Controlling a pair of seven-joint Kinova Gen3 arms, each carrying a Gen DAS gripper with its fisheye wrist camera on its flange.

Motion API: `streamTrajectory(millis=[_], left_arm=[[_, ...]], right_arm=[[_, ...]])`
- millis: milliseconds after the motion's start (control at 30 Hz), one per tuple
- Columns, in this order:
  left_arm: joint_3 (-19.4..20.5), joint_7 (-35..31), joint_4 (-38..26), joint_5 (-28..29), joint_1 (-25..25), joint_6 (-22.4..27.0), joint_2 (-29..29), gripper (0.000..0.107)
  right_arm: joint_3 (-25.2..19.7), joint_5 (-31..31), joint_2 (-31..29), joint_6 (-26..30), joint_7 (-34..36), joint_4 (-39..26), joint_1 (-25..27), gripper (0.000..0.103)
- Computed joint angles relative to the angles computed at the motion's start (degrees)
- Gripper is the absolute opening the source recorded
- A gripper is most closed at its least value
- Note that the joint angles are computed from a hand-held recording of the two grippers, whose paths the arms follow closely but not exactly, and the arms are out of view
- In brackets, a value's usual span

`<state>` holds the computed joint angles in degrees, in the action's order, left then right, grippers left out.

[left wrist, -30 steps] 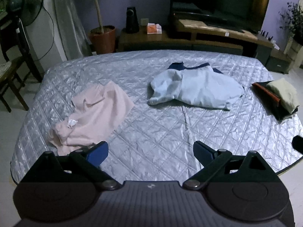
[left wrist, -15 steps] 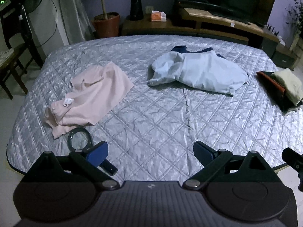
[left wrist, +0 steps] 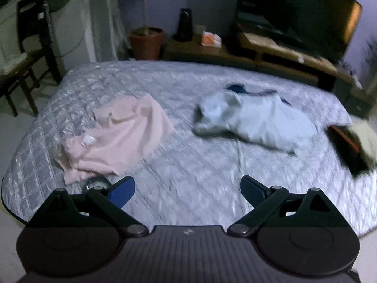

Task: Fold clothes
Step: 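Move the right gripper to the light blue shirt and grasp its edge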

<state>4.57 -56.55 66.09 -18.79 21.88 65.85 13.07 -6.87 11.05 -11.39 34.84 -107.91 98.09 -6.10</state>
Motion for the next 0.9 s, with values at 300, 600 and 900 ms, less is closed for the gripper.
streamTrajectory(millis=[300,600,900], left_arm=[[-3.75,4.93,-6.20,-2.69,-1.34,-5.03,7.86,0.096],[-6.35,2.94,-21.95,1.82,-4.03,-1.54,20.84,0.094],[-8.82,3.52,-27.87,2.67,-4.87,0.75,25.47,0.095]], right_arm=[[0.79,-7.56,15.91,-4.05,7.76,-11.36,2.39,0.095],[5.31,-10.83,37.94,8.20,7.49,-35.21,-4.84,0.071],[4.82,-11.03,52.09,18.81,5.66,-51.40,-5.79,0.032]])
